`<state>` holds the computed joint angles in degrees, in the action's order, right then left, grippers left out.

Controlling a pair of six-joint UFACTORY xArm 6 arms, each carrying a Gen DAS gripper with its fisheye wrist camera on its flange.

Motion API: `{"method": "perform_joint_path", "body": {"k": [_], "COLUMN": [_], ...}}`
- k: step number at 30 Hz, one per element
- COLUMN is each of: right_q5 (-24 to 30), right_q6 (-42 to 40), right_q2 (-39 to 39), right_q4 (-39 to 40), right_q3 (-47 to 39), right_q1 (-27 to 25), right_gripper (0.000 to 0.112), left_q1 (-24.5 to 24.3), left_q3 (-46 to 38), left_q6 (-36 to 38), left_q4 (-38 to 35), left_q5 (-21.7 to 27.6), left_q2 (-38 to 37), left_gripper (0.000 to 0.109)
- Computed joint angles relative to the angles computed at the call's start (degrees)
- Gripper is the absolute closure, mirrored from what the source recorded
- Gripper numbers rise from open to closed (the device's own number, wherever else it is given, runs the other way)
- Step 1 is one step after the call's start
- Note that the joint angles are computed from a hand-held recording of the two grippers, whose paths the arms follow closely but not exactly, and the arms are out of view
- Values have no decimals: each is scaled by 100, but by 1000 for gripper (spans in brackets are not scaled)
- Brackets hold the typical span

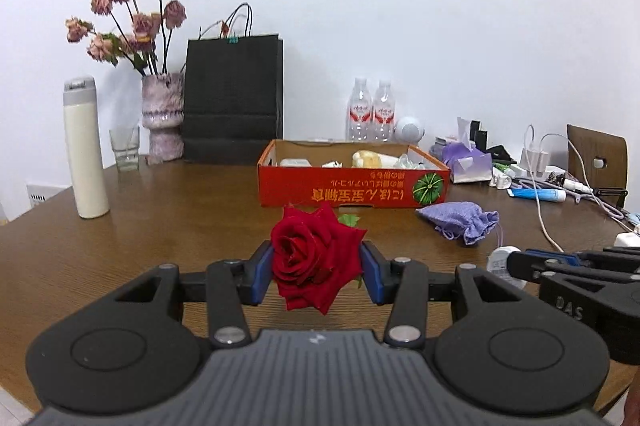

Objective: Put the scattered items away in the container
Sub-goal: 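Lift the red rose with the left gripper toward the box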

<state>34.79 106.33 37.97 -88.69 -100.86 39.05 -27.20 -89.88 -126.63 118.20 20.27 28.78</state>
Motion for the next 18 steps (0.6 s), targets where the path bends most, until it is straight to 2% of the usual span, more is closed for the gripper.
{"method": "perform_joint_path", "body": {"k": [5,11,15,18], "right_q5": [11,-81,-261,-610], "right_q6": [163,146,-197,-757], "right_q2": [-67,46,276,668], "right_q4": [-188,-166,87,476], "right_q3": [49,-189,-608,-1315], "right_q1": [104,10,-203,-467], "right_gripper": [105,105,105,105], "left_q1": [-57,20,131,292], "left_q3": [269,-71,-782,-1768], "left_q6": [-352,-268,40,880], "left_q4": [390,361,123,-594], "left_q5": [167,124,-127,-475], "left_q2": [-246,-45,375,976], "left_gripper": [62,62,62,62]}}
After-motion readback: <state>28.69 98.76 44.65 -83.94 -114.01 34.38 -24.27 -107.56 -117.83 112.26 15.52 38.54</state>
